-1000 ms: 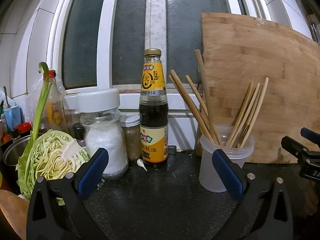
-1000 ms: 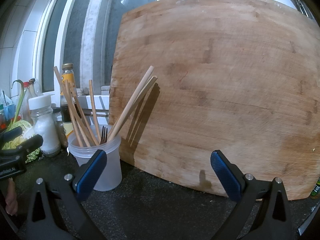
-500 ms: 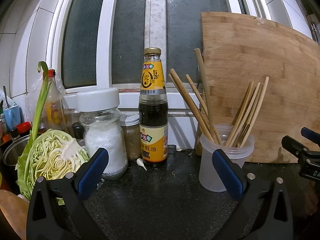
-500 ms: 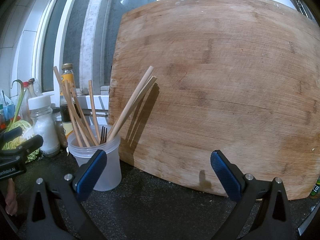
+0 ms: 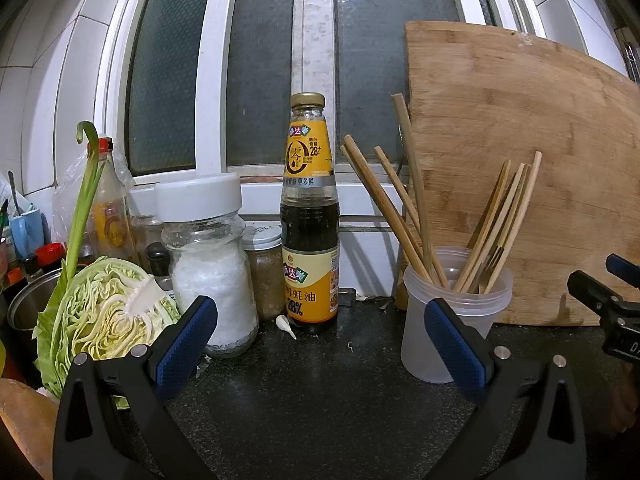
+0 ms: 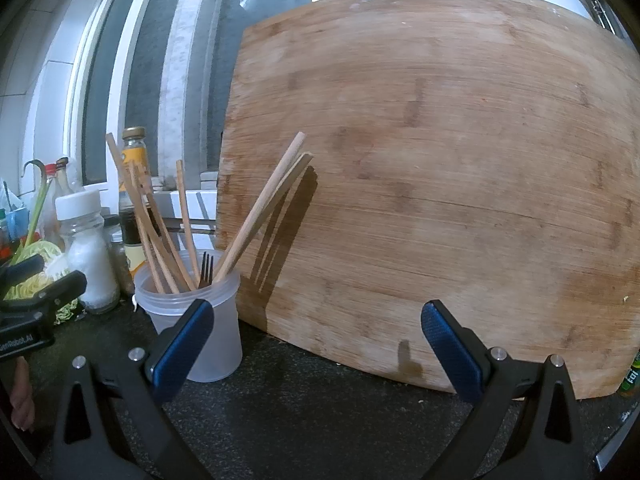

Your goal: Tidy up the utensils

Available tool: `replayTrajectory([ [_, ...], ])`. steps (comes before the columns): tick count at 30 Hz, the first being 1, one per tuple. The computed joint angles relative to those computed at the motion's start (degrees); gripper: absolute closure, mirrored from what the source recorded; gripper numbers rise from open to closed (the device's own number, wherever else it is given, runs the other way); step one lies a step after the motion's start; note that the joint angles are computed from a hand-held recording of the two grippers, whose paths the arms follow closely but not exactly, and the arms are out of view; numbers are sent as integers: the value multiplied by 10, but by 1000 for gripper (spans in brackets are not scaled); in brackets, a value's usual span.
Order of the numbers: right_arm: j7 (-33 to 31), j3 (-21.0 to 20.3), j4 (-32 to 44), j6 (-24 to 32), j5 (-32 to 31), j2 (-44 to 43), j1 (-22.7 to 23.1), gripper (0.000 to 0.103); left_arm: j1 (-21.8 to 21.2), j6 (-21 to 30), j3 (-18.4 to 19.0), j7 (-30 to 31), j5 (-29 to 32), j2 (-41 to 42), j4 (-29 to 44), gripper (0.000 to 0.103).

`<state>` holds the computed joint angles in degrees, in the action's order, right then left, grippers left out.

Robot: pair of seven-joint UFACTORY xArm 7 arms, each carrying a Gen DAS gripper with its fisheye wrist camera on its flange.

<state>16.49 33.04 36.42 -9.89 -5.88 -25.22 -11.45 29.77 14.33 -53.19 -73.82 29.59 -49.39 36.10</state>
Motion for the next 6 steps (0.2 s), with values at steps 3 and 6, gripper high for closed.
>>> replayTrajectory([
  [3,1,2,-1,1,0,-2,-2,0,0,-2,0,0,2,-2,-1,0],
  [6,1,-4,-1,1,-1,-1,3,0,1,-3,1,-4,1,-7,-4,0],
])
